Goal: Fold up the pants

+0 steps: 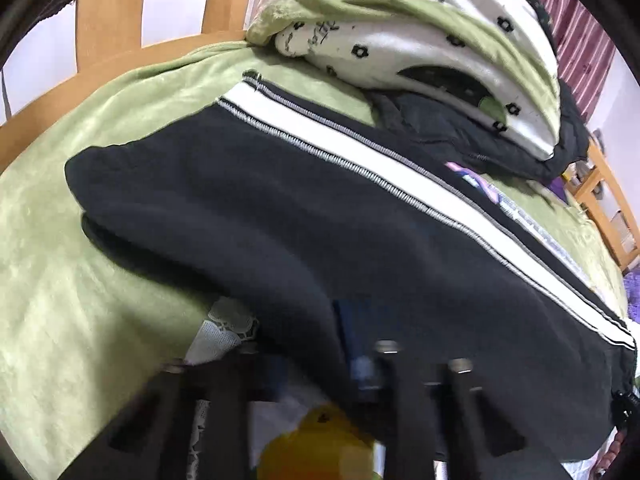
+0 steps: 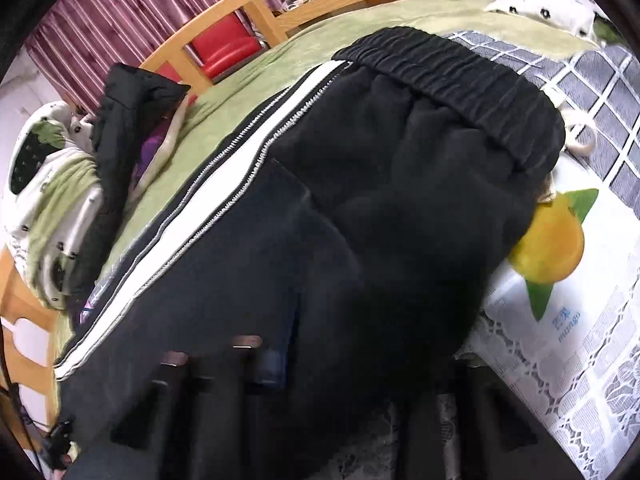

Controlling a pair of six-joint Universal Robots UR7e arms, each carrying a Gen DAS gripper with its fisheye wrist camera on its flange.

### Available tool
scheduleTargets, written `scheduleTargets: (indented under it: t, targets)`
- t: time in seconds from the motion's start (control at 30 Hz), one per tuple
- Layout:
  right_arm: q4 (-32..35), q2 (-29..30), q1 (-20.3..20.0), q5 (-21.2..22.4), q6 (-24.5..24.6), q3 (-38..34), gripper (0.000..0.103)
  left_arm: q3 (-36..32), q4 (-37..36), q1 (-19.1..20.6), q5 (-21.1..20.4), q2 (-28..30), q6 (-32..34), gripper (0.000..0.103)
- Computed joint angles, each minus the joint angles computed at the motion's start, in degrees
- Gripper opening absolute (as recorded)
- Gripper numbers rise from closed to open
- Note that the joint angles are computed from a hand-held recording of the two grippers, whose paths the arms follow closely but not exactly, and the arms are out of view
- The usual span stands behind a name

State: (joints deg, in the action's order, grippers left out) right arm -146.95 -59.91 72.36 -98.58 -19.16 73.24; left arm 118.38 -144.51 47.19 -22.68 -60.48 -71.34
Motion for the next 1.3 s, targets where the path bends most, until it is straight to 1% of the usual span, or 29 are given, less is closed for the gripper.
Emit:
scheduleTargets:
  t: [0.03, 0.07, 0.17, 0.27, 0.3, 0.37, 0.53, 0.6, 0.7, 0.77, 0.83, 0.9, 0.93, 0.97, 1.0, 1.03, 1.07, 1.1, 1.13, 1.17, 1.23, 1.3]
  targets:
    - [-1.14, -0.55, -0.04, 0.30, 0.15, 0.88, 0.012, 0.30, -0.18, -0.47, 0.06, -0.41, 0.59, 0.014]
    - [-2.79, -1.56, 0.10, 0.12, -0.06, 2.24, 0.009, 0.21, 2.01, -1.16, 0.16, -1.15, 0.09, 0.013]
    - [-3.83, -6.26, -0.49, 3.73, -1.03, 6.29, 0.008, 1.45, 4.51, -4.22, -0.37, -3.88, -0.84, 0.013]
    - [-3.15, -11.27, -0.20, 1.89, -3.26, 10.28, 0.008, 2.91, 11.95, -8.56, -0.88, -6.59, -6.17, 0.012]
    - [-2.12, -13.36, -0.43, 1.47, -4.42, 11.62, 0.008, 3.21, 14.99, -10.10, -1.68, -7.30, -8.24, 0.012]
    - [-0.35, -17.24, -1.47, 1.91, -5.17, 13.98, 0.008, 3.94, 20.63, -12.98, -3.95, -8.44, -12.16, 0.013]
    - [3.81, -27.77, -5.84, 1.99, -9.31, 20.41, 0.008, 6.96, 27.99, -19.67, -10.40, -10.11, -19.56, 0.013]
    - [5.97, -32.26, -9.10, 3.50, -10.90, 23.03, 0.008, 8.03, 30.21, -22.41, -12.48, -10.10, -22.47, 0.013]
    - [8.07, -36.94, -13.48, 4.78, -13.53, 26.08, 0.009, 9.43, 31.49, -24.86, -14.96, -9.82, -25.25, 0.013]
    - [8.94, -38.53, -15.96, 5.48, -15.48, 27.39, 0.014, 10.21, 32.24, -25.63, -15.94, -9.61, -26.85, 0.014]
    - [10.92, -39.18, -17.52, 4.63, -17.63, 27.77, 0.016, 9.91, 34.91, -26.05, -17.41, -9.23, -28.16, 0.020]
    - [11.07, -40.63, -19.33, 6.03, -18.91, 28.90, 0.022, 8.75, 40.05, -26.70, -18.78, -9.06, -30.90, 0.028]
    - [10.76, -41.58, -20.30, 7.30, -19.32, 29.58, 0.030, 8.43, 42.41, -27.31, -19.41, -9.34, -32.21, 0.031]
    - [9.72, -42.77, -21.44, 8.66, -19.70, 30.47, 0.038, 8.33, 44.44, -27.93, -19.85, -9.76, -33.51, 0.038]
    - [8.39, -43.76, -22.29, 9.45, -19.79, 31.19, 0.041, 8.21, 46.51, -28.50, -20.19, -10.25, -35.08, 0.048]
    - [7.68, -44.20, -22.86, 10.19, -19.87, 31.53, 0.046, 8.20, 49.04, -29.35, -20.51, -11.02, -37.54, 0.051]
    - [7.10, -44.77, -23.80, 11.67, -19.89, 31.75, 0.051, 8.51, 49.88, -29.96, -20.36, -11.67, -38.90, 0.054]
    - [6.42, -44.85, -24.22, 12.39, -19.49, 31.83, 0.054, 8.86, 50.29, -30.55, -20.16, -12.25, -39.95, 0.055]
    - [5.21, -44.50, -24.50, 12.66, -18.56, 31.69, 0.059, 9.04, 50.97, -30.98, -20.09, -12.87, -41.01, 0.057]
    - [4.34, -43.53, -24.59, 12.93, -17.17, 31.02, 0.061, 9.06, 51.64, -31.25, -20.01, -13.28, -42.05, 0.060]
    - [4.35, -40.89, -24.49, 13.83, -13.38, 28.67, 0.061, 8.75, 52.68, -31.40, -19.71, -13.55, -43.69, 0.061]
    - [4.44, -37.73, -24.41, 15.67, -8.83, 25.97, 0.065, 8.38, 52.74, -31.22, -19.26, -13.33, -44.21, 0.061]
